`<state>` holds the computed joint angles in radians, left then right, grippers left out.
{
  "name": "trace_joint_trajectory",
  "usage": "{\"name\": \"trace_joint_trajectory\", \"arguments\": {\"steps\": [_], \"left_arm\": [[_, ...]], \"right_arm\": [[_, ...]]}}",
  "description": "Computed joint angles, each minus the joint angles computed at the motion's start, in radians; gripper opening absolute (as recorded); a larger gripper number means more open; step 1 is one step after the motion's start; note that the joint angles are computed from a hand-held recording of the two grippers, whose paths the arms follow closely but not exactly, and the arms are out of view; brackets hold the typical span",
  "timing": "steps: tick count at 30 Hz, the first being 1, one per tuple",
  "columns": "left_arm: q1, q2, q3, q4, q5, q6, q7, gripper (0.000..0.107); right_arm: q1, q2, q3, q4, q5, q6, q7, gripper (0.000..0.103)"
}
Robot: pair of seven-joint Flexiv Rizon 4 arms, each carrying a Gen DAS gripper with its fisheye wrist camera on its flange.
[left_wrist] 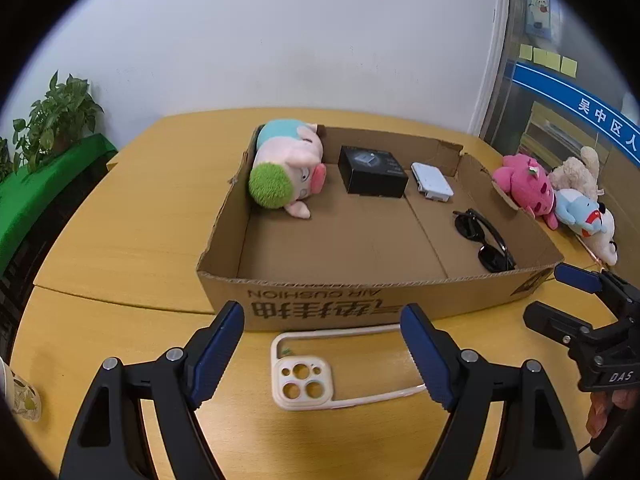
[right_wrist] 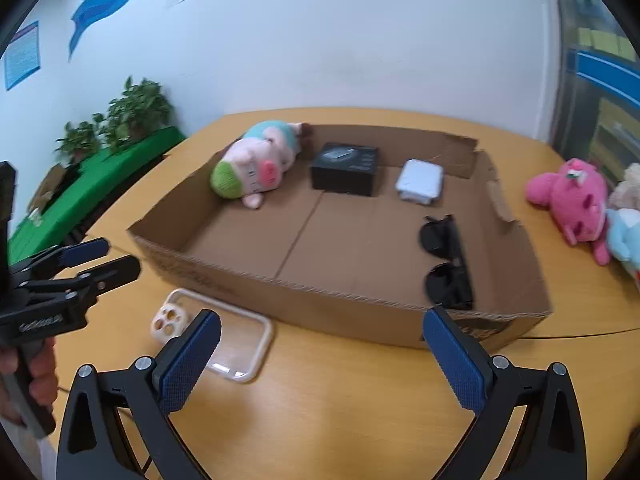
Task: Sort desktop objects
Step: 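Move the right gripper to the white-framed clear phone case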
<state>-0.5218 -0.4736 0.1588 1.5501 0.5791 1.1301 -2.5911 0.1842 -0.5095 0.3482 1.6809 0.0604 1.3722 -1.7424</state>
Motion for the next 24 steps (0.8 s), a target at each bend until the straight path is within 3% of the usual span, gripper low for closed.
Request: {"name": "trace_joint_trajectory", "arguments": {"steps": [6, 10, 12, 16, 20, 24], "left_arm": [[0.16, -0.006, -0.124, 0.14, -0.235, 0.159, 0.196, 0.079], [0.329, -0.047, -0.317, 0.233, -0.448, 0.284, 0.411, 0.079], [0.387, -0.077, -0.386, 0.249, -0.517, 0.301, 0.483, 0.078], [0.363, -0.111, -0.36, 0.214, -0.586, 0.218, 0.522, 0.063], [0.363, -0.119, -0.37, 0.232, -0.651, 0.258, 0.577, 0.064], [0.299, -0.113, -0.306, 0.233, -0.682, 0.265, 0.575, 0.064]], "right_arm": [[-0.126, -0.059, 0.195, -0.085, 0.155, -0.203, -0.217, 0.103], [-0.15, -0.129, 0.254, -0.185, 0.265, -0.372, -0.31, 0.103], [-0.131, -0.161, 0.247, -0.228, 0.293, -0.415, -0.331, 0.102], [-0.032, -0.193, 0.148, -0.273, 0.283, -0.434, -0.3, 0.102], [-0.006, -0.216, 0.118, -0.313, 0.342, -0.468, -0.335, 0.101], [-0.001, -0.208, 0.104, -0.317, 0.395, -0.482, -0.359, 0.101]]}}
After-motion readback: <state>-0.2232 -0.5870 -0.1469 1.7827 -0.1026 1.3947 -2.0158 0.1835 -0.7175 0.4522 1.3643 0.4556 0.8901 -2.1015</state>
